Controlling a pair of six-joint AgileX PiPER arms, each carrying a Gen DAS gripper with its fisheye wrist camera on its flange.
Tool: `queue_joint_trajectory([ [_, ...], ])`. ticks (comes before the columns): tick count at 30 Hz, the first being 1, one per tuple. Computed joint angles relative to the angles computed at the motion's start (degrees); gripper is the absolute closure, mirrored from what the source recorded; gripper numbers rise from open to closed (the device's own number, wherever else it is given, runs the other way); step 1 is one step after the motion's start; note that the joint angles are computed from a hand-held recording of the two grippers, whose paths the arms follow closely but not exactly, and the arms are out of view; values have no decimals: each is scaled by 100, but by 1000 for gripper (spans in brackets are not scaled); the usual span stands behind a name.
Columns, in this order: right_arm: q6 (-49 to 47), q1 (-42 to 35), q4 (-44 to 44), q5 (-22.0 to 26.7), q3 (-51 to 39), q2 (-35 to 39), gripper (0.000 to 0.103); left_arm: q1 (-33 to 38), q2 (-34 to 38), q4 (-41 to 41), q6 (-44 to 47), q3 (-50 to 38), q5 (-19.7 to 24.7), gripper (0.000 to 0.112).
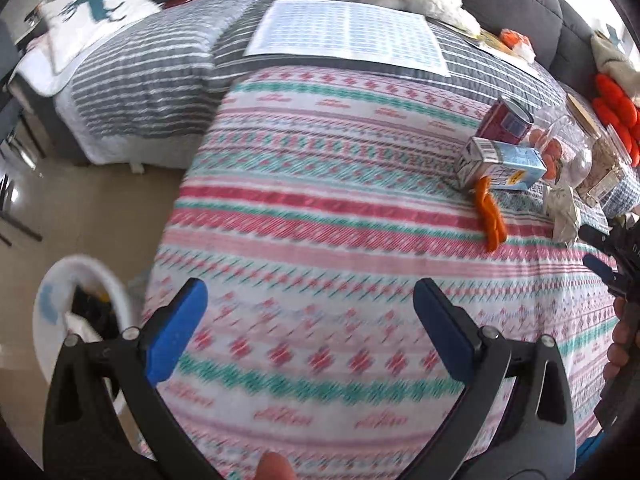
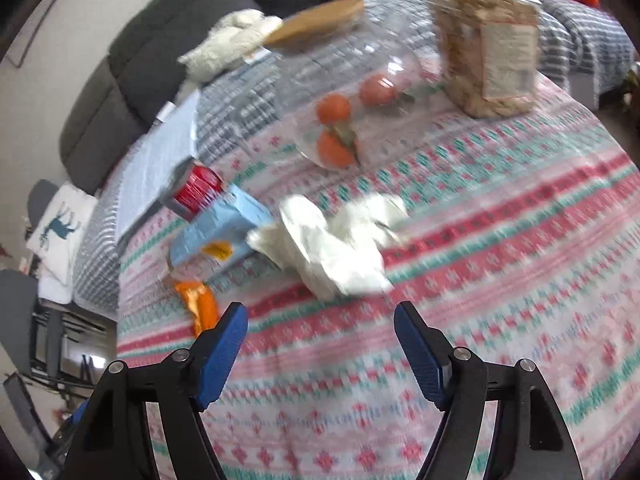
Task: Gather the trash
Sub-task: 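Move both open tools back over the table toward the crumpled white paper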
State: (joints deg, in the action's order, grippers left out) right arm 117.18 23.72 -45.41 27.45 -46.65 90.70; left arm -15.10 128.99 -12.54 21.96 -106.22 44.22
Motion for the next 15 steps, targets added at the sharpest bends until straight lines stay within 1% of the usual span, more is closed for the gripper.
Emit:
queue_joint_trajectory([
  [1, 58, -48, -181, -64, -9, 50, 27, -58, 86, -3, -13, -133, 49, 10],
  [4, 39, -124, -471, -80, -265, 361, 31, -264, 507, -19, -173, -833, 424, 10],
  [5, -26, -137, -494, -48, -373, 476, 32, -336, 720, -87, -209, -1215, 665, 10],
  [6, -132, -137, -454, 19, -488, 566, 33, -378, 846, -161, -207, -1442, 786, 10],
  [8, -331, -185, -398, 24, -659, 766, 38, -487, 1074, -257, -259, -1853, 912, 10],
  [10, -512, -287, -284, -121, -725, 922, 45, -609, 1325, -340, -344, -2323, 1046, 10],
  [11, -558, -338, -239, -202, -720, 979, 52, -668, 1499, -408, -359, -2653, 1169, 10],
  [13, -698, -423, -51, -337, -672, 1044, 75, -766, 1733, -506, -338, -3076, 1233, 10],
  [14, -678, -436, -56, -359, -635, 1045, 78, -816, 1850, -508, -324, -3272, 1254, 10],
  [15, -554, -417, -160, -381, -515, 970, 84, -860, 2004, -483, -310, -3565, 1348, 10],
])
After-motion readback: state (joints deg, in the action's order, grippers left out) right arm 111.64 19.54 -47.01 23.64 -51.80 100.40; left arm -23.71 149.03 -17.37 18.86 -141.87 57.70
